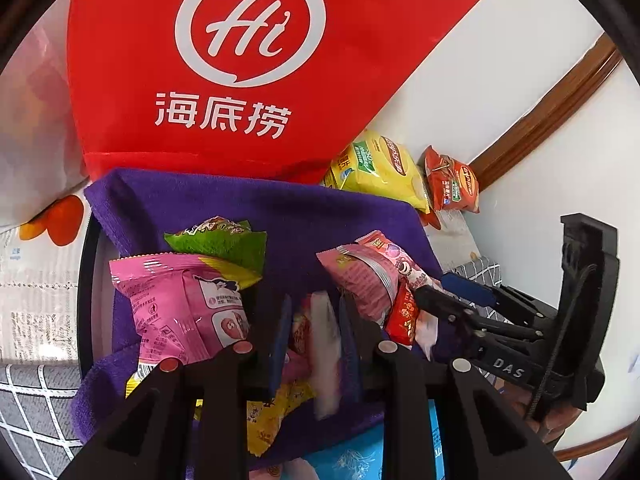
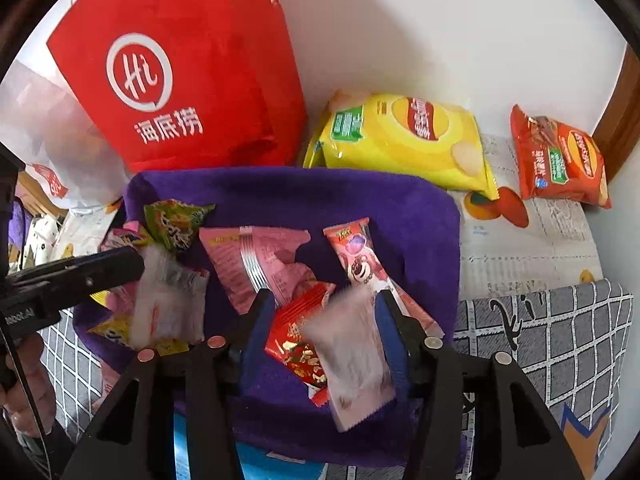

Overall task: Organize snacks
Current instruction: 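Release the pink packet onto the towel with the right gripper while the left gripper releases the white packet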

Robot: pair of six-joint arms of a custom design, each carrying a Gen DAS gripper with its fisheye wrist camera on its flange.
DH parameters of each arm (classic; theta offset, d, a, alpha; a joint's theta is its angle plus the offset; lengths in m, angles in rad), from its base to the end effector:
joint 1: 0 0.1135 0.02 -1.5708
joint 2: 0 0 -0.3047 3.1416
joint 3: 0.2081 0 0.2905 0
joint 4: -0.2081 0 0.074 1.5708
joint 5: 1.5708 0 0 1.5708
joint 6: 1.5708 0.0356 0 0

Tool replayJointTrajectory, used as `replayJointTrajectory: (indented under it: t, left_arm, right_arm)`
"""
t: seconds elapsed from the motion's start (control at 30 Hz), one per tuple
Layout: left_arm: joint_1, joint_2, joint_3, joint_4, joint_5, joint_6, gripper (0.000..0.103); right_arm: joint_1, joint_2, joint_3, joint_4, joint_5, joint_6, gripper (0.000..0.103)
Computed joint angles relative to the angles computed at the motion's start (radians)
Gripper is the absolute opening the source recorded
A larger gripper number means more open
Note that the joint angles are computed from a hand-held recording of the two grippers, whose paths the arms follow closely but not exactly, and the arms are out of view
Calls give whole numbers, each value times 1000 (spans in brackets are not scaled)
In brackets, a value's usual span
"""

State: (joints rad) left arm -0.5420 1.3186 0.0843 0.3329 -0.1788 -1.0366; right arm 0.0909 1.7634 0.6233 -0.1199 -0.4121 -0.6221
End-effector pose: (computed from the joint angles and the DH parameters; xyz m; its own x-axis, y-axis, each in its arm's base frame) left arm 0.1422 -0.0782 0.0746 -0.6976 -0.5686 -0.4360 -0.3679 0.8064 -0.4631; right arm 0.2817 0.0400 0.0778 -0.6510 -0.5955 -0.4707 -0.7192 0.6822 0.1317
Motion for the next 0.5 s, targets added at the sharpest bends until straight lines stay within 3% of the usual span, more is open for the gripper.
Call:
replayJointTrajectory:
  t: [0.23, 0.5]
  left_arm:
    - [-15, -178, -6, -155, -32, -5, 25]
    - [-118, -407, 44, -429, -131, -44, 41]
  right_arm:
    - [-40, -127, -46, -15, -76, -9, 53]
    - [-109, -304, -127, -75, -119, -28, 53]
